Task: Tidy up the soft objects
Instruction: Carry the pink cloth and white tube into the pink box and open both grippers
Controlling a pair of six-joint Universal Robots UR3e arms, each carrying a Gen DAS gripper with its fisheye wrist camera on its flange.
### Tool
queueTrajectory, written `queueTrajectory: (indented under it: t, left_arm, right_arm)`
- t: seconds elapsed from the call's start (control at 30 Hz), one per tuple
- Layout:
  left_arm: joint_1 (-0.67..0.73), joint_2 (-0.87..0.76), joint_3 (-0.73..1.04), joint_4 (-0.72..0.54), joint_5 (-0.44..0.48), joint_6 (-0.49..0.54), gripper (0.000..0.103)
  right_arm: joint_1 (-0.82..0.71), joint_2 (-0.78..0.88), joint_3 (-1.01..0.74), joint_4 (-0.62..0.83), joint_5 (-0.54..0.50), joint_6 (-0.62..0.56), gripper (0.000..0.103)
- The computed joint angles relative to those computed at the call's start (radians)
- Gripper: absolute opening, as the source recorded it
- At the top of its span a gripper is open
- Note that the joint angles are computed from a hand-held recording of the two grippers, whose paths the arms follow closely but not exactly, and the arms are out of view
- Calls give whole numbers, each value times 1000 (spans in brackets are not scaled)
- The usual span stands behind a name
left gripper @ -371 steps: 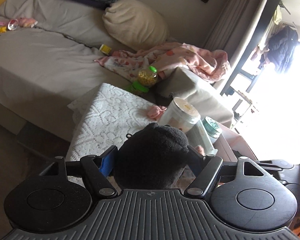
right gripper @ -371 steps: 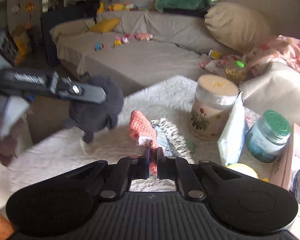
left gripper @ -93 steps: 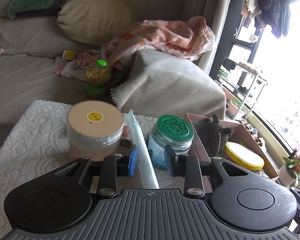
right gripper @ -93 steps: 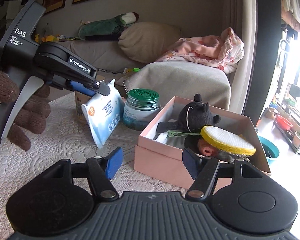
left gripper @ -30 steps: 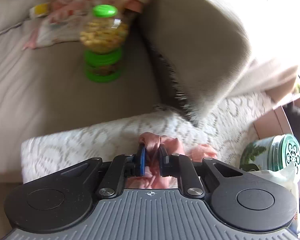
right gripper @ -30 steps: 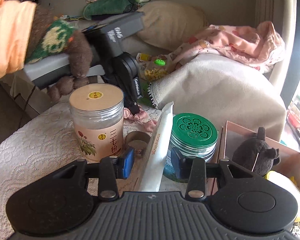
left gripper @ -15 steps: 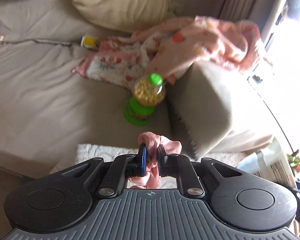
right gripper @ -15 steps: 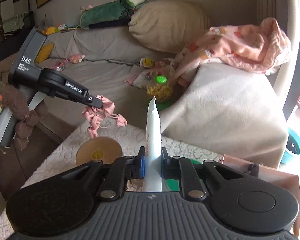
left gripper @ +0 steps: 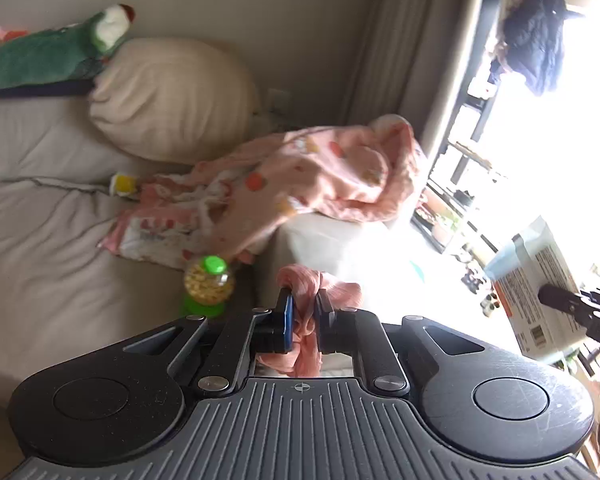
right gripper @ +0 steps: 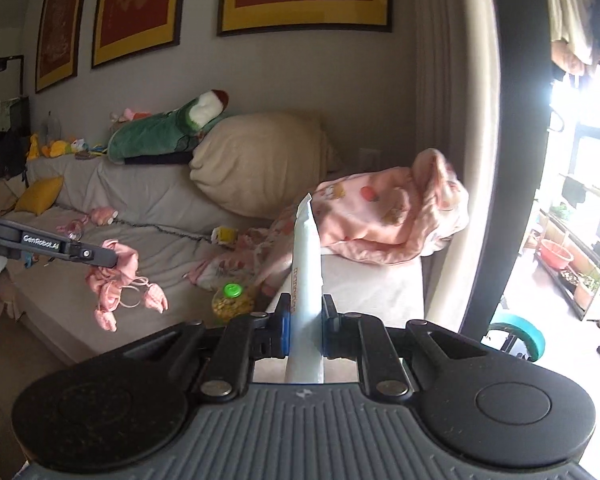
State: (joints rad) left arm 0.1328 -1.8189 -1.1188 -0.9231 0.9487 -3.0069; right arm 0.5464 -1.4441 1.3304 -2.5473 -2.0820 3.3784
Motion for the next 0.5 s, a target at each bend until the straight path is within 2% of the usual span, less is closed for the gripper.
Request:
queueTrajectory:
  t: [0.23, 0.37, 0.5]
  left_arm:
    - [-183, -72, 77, 22, 74, -74, 13]
    - [-278, -136, 127, 25, 78, -105, 13]
    - [-357, -218, 134, 48, 35, -155, 13]
  right_arm:
    - [-87, -250, 283, -42, 8, -1, 13]
    - [-156, -371, 423, -69, 50, -4, 13]
    - [-250, -473, 538, -88, 132, -17, 14]
